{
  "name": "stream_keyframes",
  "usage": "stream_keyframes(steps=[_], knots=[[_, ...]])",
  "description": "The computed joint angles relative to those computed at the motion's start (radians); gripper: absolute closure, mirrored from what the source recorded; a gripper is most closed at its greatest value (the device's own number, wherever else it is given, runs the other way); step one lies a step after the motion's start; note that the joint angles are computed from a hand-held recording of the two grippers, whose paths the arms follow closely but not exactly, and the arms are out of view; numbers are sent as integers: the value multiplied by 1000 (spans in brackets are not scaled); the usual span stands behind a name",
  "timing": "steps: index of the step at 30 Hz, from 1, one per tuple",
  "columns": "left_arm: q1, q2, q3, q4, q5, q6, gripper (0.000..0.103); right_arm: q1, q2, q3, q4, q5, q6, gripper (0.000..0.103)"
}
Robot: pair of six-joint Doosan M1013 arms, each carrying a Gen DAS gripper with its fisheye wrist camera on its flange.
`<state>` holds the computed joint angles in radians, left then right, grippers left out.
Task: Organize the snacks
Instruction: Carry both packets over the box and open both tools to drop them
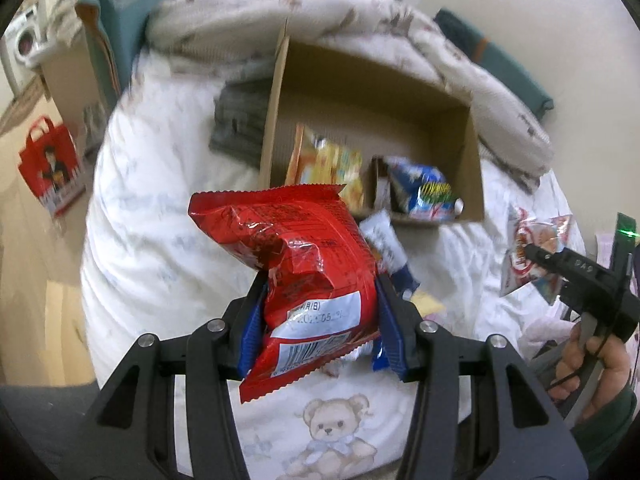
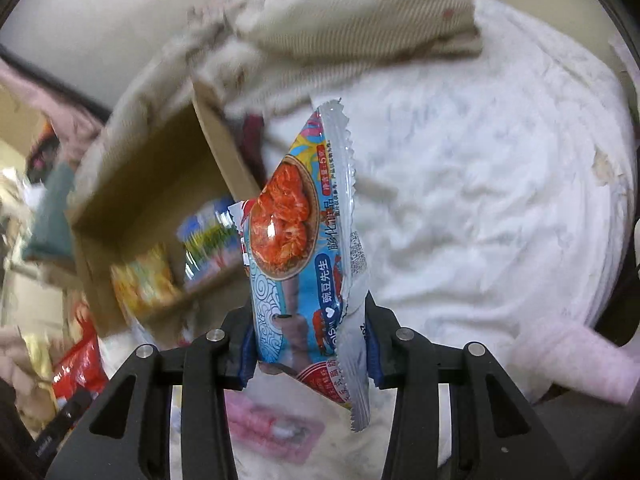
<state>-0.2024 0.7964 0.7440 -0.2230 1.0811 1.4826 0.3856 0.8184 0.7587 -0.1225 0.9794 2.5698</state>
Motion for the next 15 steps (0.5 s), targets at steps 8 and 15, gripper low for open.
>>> stream_keyframes(steps=[8,15], knots=[[14,62,-150,2,38,-34,57,-12,-9,-1,55,-283,-93,59],[2,182,-398,65,137,-24,57,-28,81,-150,243,-251,-274,59]])
